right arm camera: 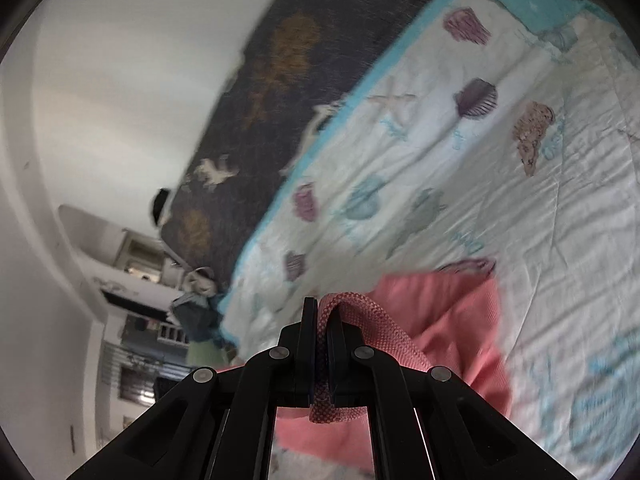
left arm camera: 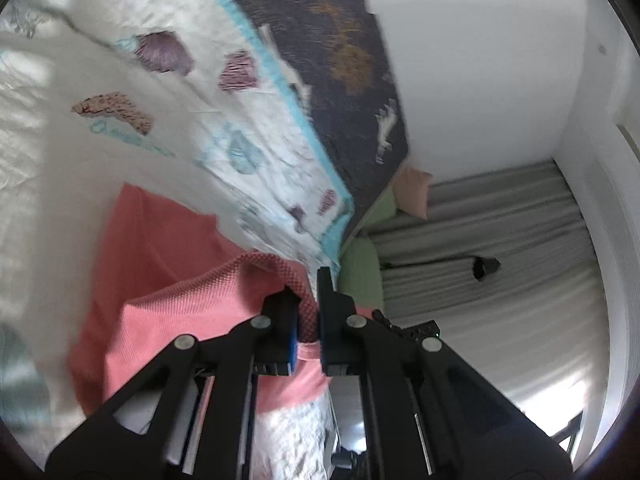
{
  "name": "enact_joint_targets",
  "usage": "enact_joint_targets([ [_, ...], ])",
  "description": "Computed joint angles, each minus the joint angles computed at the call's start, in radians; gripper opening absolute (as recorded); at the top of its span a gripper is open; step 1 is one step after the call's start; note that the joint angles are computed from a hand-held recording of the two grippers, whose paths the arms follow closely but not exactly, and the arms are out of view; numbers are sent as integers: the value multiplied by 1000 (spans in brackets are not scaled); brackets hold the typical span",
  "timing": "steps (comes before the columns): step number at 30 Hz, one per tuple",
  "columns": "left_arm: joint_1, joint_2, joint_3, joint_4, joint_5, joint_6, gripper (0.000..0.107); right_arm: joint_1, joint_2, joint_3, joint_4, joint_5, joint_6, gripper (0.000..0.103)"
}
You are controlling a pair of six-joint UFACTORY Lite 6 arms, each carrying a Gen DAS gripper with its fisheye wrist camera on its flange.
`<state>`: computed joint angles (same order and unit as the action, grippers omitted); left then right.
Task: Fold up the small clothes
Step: 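Lift the hem with both grippers and fold it toward the collar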
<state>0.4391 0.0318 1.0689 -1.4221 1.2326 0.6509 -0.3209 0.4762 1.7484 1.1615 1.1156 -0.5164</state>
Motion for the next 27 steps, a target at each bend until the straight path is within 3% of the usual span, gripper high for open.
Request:
enact_joint_targets([
  [6, -53, 318, 39, -112, -127, 64, 7, 43, 366, 245, -71, -99, 120, 6],
  [9, -23, 432, 49, -173, -39, 109, 10, 11, 499, 345, -84, -74, 151, 7],
  [11, 25, 442, 43, -243, 6, 167, 10, -26, 519, 355, -36, -50, 125, 15],
  [14, 102, 387, 37, -306, 47, 230, 29, -94, 301, 113, 56, -211, -21, 51],
  [16, 139, 307, 49, -241, 37, 226, 35, -126, 153, -11, 107, -287, -143, 58],
  [18, 129, 230, 91, -87, -15, 222, 35, -146, 34, -69, 128, -241, -331, 65],
  [20, 69, 129, 93, 81, -42, 260, 35, -127, -11, -40, 28, -112, -449, 77],
  [22, -4, 69, 72, 184, 45, 310, 35, -58, -59, -51, -129, -61, -510, 77],
  [24, -111, 19, 49, 258, 71, 344, 35, 91, -166, -188, -339, -166, -551, 77],
  [27, -326, -20, 44, 398, -88, 264, 35, 284, -172, -269, -595, -238, -433, 76],
])
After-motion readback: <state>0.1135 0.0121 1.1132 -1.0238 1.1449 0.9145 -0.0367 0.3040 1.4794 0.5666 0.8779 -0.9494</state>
